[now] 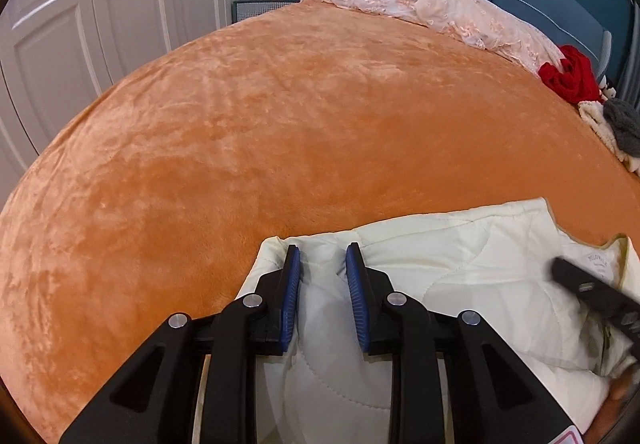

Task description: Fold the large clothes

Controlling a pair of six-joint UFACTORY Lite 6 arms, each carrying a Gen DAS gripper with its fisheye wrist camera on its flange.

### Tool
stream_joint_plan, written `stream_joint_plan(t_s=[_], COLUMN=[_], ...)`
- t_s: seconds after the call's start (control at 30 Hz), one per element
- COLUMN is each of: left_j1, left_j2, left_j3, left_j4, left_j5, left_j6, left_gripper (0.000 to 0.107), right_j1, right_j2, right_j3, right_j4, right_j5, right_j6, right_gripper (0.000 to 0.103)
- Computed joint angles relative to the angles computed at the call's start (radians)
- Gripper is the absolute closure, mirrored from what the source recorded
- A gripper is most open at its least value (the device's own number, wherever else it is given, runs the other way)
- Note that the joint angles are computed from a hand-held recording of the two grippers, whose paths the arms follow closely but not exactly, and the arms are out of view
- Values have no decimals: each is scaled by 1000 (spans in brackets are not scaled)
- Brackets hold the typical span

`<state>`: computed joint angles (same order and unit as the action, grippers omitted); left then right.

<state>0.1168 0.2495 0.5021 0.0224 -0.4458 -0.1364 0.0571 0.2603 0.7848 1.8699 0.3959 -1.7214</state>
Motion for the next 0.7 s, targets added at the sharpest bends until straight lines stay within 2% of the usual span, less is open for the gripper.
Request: stream_joint_plan(t_s=[0.03, 0.07, 0.1, 0.13, 0.17, 0.23, 0.3, 0.37, 0.43, 0.53, 0.6, 0.7], left_j1=[19, 43, 61, 63, 59, -13, -130, -260, -375, -521, -573, -593], left_j2=[-29, -88, -186, -291, -391, -545, -572, -479, -311, -50, 74, 270], left_j3=[-10, -30, -71, -106, -145, -180, -136, -27, 123, 370, 488, 670], left_j4=[63, 168, 273, 377, 482, 650, 769, 906, 1058, 1263, 1332, 1567], left_j5=[18, 50, 81, 101, 129, 134, 157, 140, 117, 163, 202, 171], left_j6=[-47, -130, -228, -332, -437, -646, -855, -1065, -1274, -1549, -1650, -1911], left_gripper=[78, 72, 70, 65, 56, 47, 42, 39, 39, 39, 39, 39], right_j1=[-41, -116, -215, -316, -421, -602, -719, -809, -859, -862, -862, -887], right_j2=[-76, -178, -265, -337, -405, -416, -358, -282, -197, -103, -44, 2], right_j3=[-51, -118, -167, -195, -216, -188, -135, -74, -12, 50, 72, 72], right_j4=[-21, -83, -183, -287, -366, -524, -582, -601, -603, -610, -585, -563], right_j5=[7, 40, 86, 124, 120, 177, 210, 240, 270, 265, 248, 253], right_j6=[18, 62, 116, 160, 210, 251, 243, 258, 253, 256, 221, 160], right_gripper=[91, 78, 64, 60, 58, 58, 58, 58, 58, 58, 58, 59])
